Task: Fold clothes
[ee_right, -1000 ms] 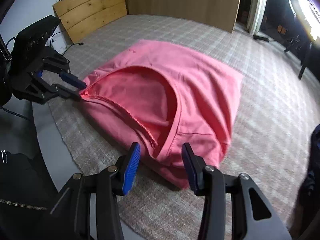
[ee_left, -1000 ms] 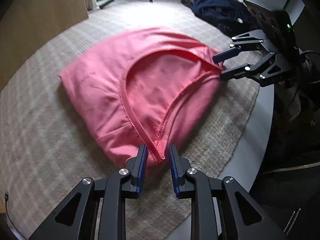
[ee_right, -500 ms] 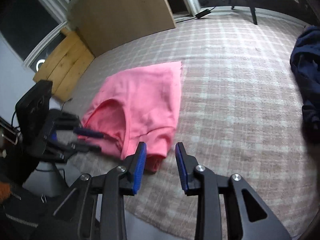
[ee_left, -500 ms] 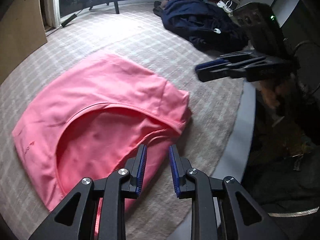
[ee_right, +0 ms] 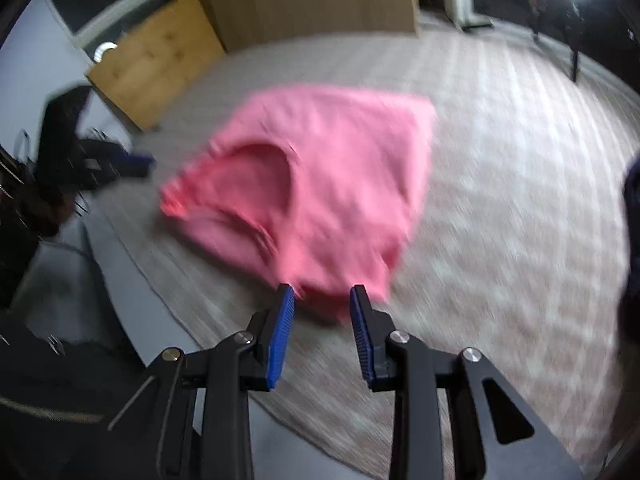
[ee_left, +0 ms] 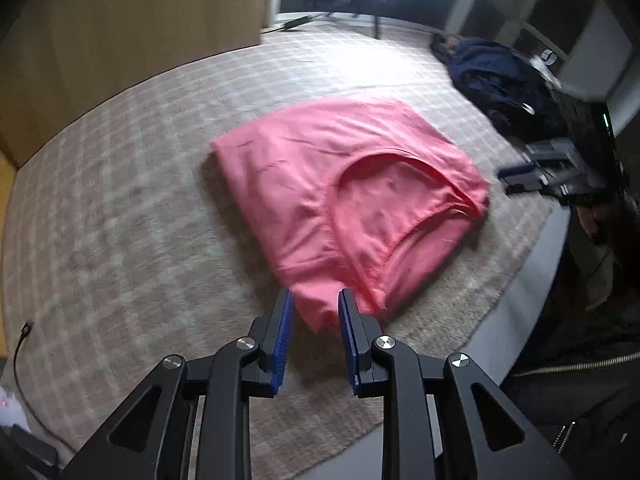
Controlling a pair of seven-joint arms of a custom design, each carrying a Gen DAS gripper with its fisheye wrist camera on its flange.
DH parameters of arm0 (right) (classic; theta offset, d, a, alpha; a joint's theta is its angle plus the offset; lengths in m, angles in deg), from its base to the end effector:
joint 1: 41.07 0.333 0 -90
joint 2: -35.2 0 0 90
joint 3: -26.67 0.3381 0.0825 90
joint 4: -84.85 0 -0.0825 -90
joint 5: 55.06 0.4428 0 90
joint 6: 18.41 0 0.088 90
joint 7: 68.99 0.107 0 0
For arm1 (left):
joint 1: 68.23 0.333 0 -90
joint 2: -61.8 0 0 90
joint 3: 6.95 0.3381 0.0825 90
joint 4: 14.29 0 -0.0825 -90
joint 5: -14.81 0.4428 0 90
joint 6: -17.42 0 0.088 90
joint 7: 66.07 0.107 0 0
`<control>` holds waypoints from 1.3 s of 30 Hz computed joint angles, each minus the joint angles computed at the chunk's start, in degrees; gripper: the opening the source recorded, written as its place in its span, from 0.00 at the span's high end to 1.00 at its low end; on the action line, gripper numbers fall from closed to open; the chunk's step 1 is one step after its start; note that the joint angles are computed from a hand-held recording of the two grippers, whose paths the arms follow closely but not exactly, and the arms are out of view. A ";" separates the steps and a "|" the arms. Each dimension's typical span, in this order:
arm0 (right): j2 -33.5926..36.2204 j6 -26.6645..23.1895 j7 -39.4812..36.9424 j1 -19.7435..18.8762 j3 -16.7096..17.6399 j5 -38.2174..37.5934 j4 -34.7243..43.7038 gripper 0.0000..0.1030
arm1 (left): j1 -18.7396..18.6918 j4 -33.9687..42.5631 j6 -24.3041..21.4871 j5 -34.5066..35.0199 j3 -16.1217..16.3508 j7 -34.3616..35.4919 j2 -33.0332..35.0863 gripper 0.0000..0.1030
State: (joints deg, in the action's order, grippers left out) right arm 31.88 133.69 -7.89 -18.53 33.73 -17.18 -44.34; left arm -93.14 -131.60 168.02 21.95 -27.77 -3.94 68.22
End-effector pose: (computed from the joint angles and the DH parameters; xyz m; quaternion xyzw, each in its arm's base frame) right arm 0.5236 0.2785 0.4207 -0.8210 0.4854 -0.0022 0.3005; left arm 0.4623 -0.4709 0.4315 -0.5393 0.8080 -0.2305 0.0569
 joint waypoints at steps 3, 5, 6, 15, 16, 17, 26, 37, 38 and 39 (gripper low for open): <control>4.21 -0.88 -4.93 1.01 0.72 2.36 4.80 0.72 | -0.02 1.30 1.75 -0.68 -0.67 2.43 2.29 0.79; 6.72 -1.64 -7.32 1.27 1.15 3.14 7.01 0.72 | 0.51 2.53 3.05 -2.34 -1.36 4.32 4.21 0.78; 8.37 -2.46 -8.20 1.30 1.35 3.53 8.31 0.72 | 0.56 3.79 0.80 -2.27 -1.53 4.94 5.54 0.78; 2.88 -5.87 -7.10 -0.66 -0.01 4.91 4.50 0.76 | -0.77 3.99 -2.40 1.58 -1.36 3.52 3.37 0.71; 2.06 -5.27 -7.75 -0.78 -0.20 7.14 4.03 0.76 | -0.66 4.27 -1.40 1.12 -1.50 4.37 3.55 0.70; 1.56 -4.60 -9.40 -0.90 -0.51 11.01 3.71 0.76 | -0.55 4.57 -0.41 0.65 -1.66 5.22 3.75 0.70; 7.33 -6.29 2.10 -1.36 -0.76 -1.75 6.08 0.76 | 2.21 3.78 -2.70 -3.52 -1.67 3.36 5.72 0.70; 9.70 -6.36 -6.93 0.31 1.36 3.11 14.30 0.76 | 0.71 -5.32 4.33 -4.03 0.85 -5.44 -2.34 0.69; 11.04 -6.93 -7.02 0.68 1.58 2.17 15.74 0.76 | 0.61 -5.00 4.81 -3.53 0.81 -5.85 -1.78 0.69; 12.40 -7.53 -7.09 1.04 1.79 1.21 17.23 0.76 | 0.54 -4.67 5.28 -3.01 0.76 -6.28 -1.21 0.69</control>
State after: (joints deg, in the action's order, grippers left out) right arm 44.28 126.16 -14.98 -17.48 35.52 -15.97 -27.11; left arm -92.61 -136.27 173.30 18.95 -27.01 -10.22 67.01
